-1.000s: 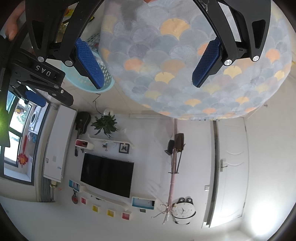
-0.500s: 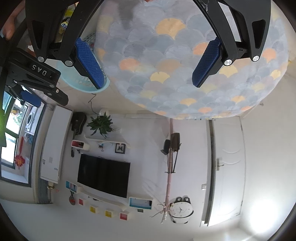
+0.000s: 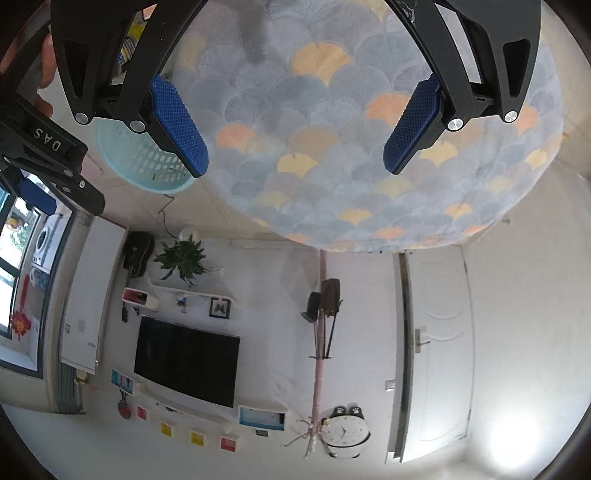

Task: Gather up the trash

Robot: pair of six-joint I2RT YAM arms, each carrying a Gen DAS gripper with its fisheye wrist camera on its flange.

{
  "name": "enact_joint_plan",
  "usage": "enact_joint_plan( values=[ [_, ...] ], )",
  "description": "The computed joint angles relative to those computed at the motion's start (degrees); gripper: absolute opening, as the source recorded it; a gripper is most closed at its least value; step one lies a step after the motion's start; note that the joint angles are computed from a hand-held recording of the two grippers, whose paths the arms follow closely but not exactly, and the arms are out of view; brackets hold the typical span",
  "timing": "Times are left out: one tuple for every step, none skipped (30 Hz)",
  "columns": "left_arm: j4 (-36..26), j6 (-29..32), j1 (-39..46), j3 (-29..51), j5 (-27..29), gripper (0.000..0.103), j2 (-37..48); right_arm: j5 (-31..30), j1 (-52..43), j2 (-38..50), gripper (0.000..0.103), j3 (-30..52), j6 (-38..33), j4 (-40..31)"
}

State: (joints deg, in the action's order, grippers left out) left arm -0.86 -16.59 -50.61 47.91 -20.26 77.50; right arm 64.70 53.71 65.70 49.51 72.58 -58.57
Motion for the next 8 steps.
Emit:
enact_joint_plan(
  values=[
    [-0.66,-0.18,0.07,0.48,0.29,0.093,0.25,0.03,-0.11,0.14,0.088,0.17,0.59,-0.75],
    [-1.34,-0.39,0.51,0.80,0.89,0.093,0.37,0.04,-0.42,0.22,0.088,0.16,0.99,-1.21],
    [-1.31,-0.56,0.56,0.74,0.98,0.093,0.33,-0.07,-0.78,-0.07,0.088,-0.15,0.53,-0.74],
    [-1.11,-0.55,0.59,0.58,0.87,0.093,0.20,-0.26,-1.08,-0.55,0.088,-0.51,0.11,-0.27],
    [-1.02,-0.51,0.66,0.53,0.33,0.093,0.17,-0.56,-1.50,-1.12,0.088,-0.97,-0.56,0.53],
    [-1.19,-0.76,0.44,0.70,-0.30,0.093,0.33,-0.71,-1.65,-1.13,0.088,-1.20,-0.82,1.13],
    [-1.32,-1.04,0.50,0.76,-0.62,0.093,0.33,-0.79,-1.79,-1.32,0.088,-1.41,-1.23,1.55],
    [-1.27,-1.18,0.58,0.66,-0.35,0.093,0.19,-0.80,-1.93,-1.32,0.088,-1.49,-1.40,1.73]
  ],
)
